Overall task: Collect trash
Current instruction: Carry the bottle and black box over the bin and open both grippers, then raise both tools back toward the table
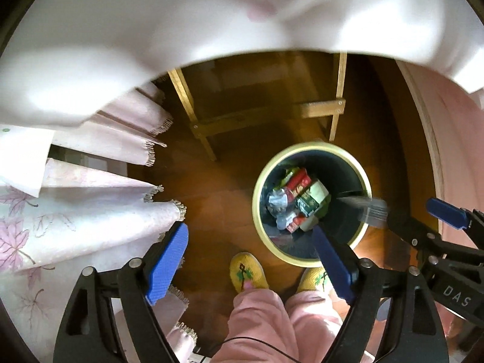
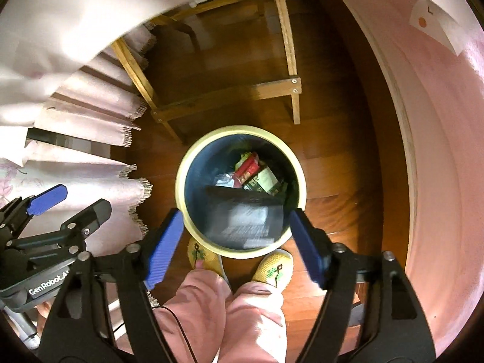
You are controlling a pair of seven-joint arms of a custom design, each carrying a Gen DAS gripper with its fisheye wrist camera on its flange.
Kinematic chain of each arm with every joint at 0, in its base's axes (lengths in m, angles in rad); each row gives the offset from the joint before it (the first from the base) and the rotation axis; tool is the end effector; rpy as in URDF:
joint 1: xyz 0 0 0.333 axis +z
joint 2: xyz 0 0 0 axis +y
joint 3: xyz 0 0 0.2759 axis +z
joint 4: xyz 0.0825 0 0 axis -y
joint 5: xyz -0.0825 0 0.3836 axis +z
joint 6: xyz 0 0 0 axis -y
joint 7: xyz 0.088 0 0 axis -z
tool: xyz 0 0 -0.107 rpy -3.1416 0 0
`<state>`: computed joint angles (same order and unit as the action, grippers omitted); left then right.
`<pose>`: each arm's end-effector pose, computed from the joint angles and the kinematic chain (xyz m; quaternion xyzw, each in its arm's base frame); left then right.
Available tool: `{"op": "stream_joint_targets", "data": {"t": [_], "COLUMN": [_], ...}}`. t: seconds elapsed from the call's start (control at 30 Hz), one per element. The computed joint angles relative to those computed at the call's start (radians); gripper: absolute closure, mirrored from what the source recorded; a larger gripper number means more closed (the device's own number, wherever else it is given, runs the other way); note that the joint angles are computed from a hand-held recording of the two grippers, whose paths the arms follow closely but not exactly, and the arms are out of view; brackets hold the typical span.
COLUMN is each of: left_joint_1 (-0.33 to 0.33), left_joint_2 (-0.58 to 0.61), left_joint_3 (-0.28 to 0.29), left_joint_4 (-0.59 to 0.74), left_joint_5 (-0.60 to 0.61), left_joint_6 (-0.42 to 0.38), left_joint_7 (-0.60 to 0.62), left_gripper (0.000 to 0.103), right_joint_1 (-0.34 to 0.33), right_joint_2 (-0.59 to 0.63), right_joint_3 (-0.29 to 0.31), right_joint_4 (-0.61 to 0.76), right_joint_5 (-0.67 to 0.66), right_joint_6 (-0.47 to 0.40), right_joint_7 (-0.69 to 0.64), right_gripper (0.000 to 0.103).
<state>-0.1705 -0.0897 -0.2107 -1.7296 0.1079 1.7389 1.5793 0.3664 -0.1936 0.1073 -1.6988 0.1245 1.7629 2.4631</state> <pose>0.5075 -0.1972 0.5728 -0.5497 0.8316 -0.0044 0.0792 0.4534 0.2508 0.6459 -0.5365 0.8326 0.0384 0.1324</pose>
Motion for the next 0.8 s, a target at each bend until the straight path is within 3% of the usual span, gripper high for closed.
{"op": "stream_joint_targets", "data": {"t": [0.23, 0.5, 0.67, 0.8], "left_joint_1": [0.007, 0.018, 0.024, 0.021], "left_joint_2": [-0.017, -0.005, 0.031, 0.093], "left_joint_3": [0.004, 0.009, 0.016, 0.019], "left_joint_4": [0.038, 0.161, 0.315, 0.512], "left_joint_5": [-0.013, -0.019, -0.018, -0.01], "left_joint_6": [0.007, -0.055, -0.139, -0.228], "left_joint_7": [-0.021, -0.036, -0.038, -0.031], "left_gripper": [0.017, 0.017, 0.017, 0.017], "right_joint_1": [0.004, 0.01, 0.022, 0.043], "right_joint_2": [0.048, 0.084, 0.155, 0.253], "right_joint_3": [0.012, 0.022, 0.029, 0.037], "right_joint_4": [0.104, 0.222, 0.403, 0.645], "right_joint_5": [-0.05, -0.096, -0.104, -0.118], "right_joint_6": [-0.042, -0.111, -0.208, -0.31], "right_joint_7": [-0.015, 0.011, 0.03, 0.029], "right_gripper": [0.029, 0.029, 0.029, 0.029]}}
